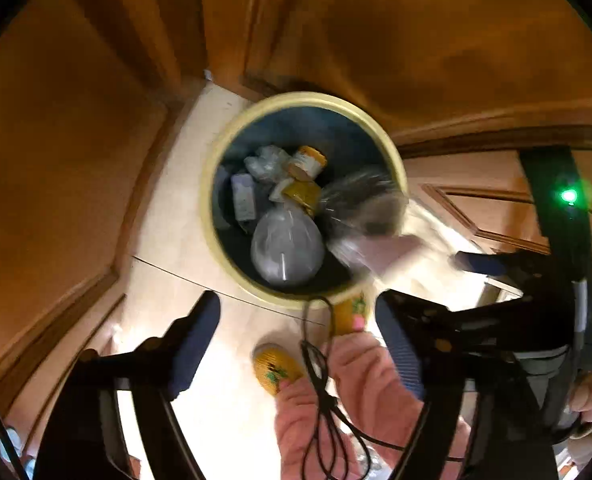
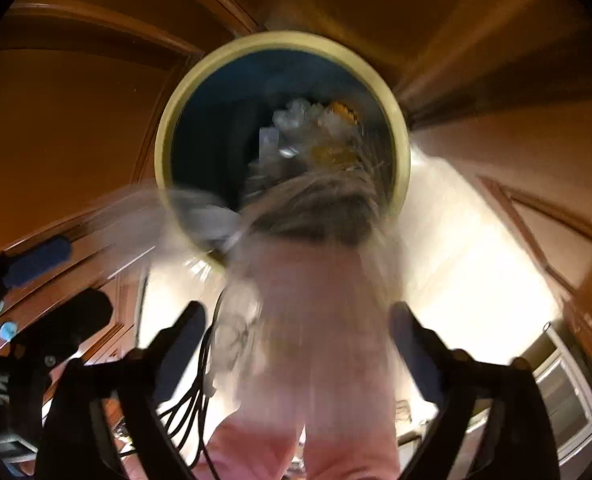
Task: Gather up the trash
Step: 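Open both tools to drop the box and bottle into the bin, then raise both tools back up toward the counter trash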
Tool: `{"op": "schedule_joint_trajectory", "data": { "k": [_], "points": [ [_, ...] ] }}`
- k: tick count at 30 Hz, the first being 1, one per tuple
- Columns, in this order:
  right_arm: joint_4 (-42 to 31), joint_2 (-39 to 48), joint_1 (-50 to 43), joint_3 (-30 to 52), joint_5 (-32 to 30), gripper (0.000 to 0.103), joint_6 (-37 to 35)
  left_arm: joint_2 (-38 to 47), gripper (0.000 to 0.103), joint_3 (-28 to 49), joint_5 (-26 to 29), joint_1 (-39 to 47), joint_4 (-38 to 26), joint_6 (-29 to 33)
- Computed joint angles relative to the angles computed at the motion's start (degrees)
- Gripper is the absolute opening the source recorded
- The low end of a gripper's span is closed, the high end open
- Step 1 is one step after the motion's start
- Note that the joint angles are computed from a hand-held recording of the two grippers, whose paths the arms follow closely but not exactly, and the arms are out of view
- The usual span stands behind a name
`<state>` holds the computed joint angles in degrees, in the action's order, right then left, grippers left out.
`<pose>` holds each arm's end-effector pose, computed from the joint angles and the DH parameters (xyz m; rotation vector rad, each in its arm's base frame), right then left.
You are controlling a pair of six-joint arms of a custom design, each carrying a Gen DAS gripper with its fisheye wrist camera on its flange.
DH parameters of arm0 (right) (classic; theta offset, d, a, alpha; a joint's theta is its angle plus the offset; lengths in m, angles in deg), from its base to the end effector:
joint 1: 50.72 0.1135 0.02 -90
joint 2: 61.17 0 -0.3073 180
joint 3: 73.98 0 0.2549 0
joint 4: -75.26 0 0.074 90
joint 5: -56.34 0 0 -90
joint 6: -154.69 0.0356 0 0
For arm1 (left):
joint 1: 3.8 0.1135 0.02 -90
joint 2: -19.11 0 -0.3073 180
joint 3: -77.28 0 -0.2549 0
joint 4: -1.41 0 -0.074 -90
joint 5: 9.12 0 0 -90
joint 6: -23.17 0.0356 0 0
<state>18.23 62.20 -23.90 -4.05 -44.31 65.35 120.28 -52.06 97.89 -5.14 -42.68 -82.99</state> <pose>0.2672 0.1425 0.0633 0.5770 -2.6877 -0.1310 0.2327 -0.0159 0.1106 0.4032 -2.9609 0.4234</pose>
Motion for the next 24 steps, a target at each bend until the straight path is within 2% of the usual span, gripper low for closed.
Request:
{"op": "schedule_joint_trajectory", "data": {
  "k": [6, 9, 13, 18, 24],
  "points": [
    [-2.2, -0.7, -2.3, 0.7, 0.5, 0.101, -3.3, -4.2, 0.079, 0.3, -1.0, -0.4, -3.2, -0.7],
    [-4.2, -1.3, -2.8, 1.6, 0.1, 0.101, -4.1, -2.4, 0.079, -0.2, -2.0, 1.7, -0.6, 1.5],
    [-7.3, -5.4, -3.1, 0.6, 0.1, 0.101, -5.1, -5.9, 0.079, 0.8, -2.2, 0.4, -5.1, -0.7],
    [-13.9, -14.2, -3.8, 0.3, -0.7, 0.101, -5.9, -15.2, 0.079, 3.7, -1.8, -0.7, -14.6, -3.3],
    [-27.2, -28.5, -4.3, 5.3, -2.4, 0.101, -5.5, -28.8, 0.079, 15.1, -3.8, -3.1, -33.1, -5.3]
  ]
}}
